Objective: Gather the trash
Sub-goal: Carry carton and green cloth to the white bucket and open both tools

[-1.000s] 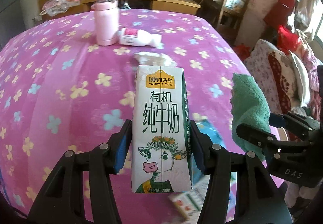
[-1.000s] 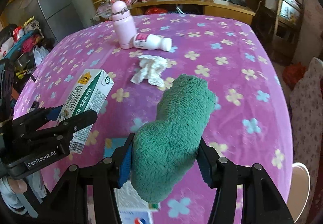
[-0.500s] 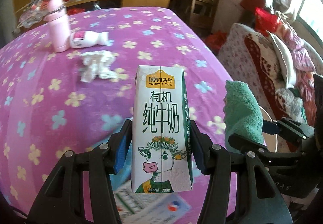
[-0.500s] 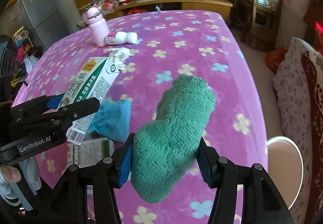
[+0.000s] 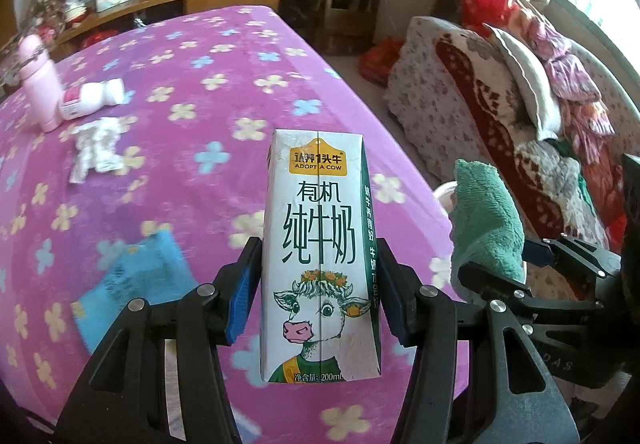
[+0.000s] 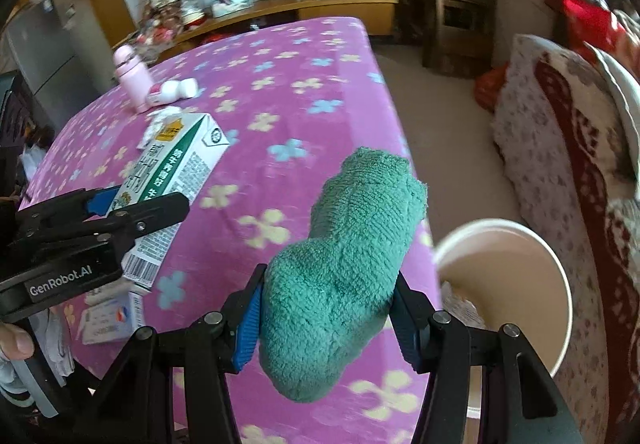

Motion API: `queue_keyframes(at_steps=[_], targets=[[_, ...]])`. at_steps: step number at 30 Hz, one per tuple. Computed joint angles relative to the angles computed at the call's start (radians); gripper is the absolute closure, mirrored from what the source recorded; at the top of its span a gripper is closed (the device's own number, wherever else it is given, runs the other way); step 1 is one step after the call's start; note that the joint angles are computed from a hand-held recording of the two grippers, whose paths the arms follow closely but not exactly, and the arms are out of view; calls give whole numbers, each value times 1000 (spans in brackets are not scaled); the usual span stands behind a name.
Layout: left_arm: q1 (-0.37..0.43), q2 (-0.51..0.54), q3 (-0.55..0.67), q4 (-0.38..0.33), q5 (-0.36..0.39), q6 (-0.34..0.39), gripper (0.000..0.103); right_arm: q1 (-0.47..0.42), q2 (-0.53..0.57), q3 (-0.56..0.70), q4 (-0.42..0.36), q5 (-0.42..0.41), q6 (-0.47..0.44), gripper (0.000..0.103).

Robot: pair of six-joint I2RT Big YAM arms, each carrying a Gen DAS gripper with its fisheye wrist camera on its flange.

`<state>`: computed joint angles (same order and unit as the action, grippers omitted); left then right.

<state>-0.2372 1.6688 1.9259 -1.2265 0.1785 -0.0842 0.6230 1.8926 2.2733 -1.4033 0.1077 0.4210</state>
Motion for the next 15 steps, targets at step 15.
queue_keyframes(at_steps=[15], targets=[[-152,134,143,-47,34,-12,50,-137,-229,-379,100,14,76,48]])
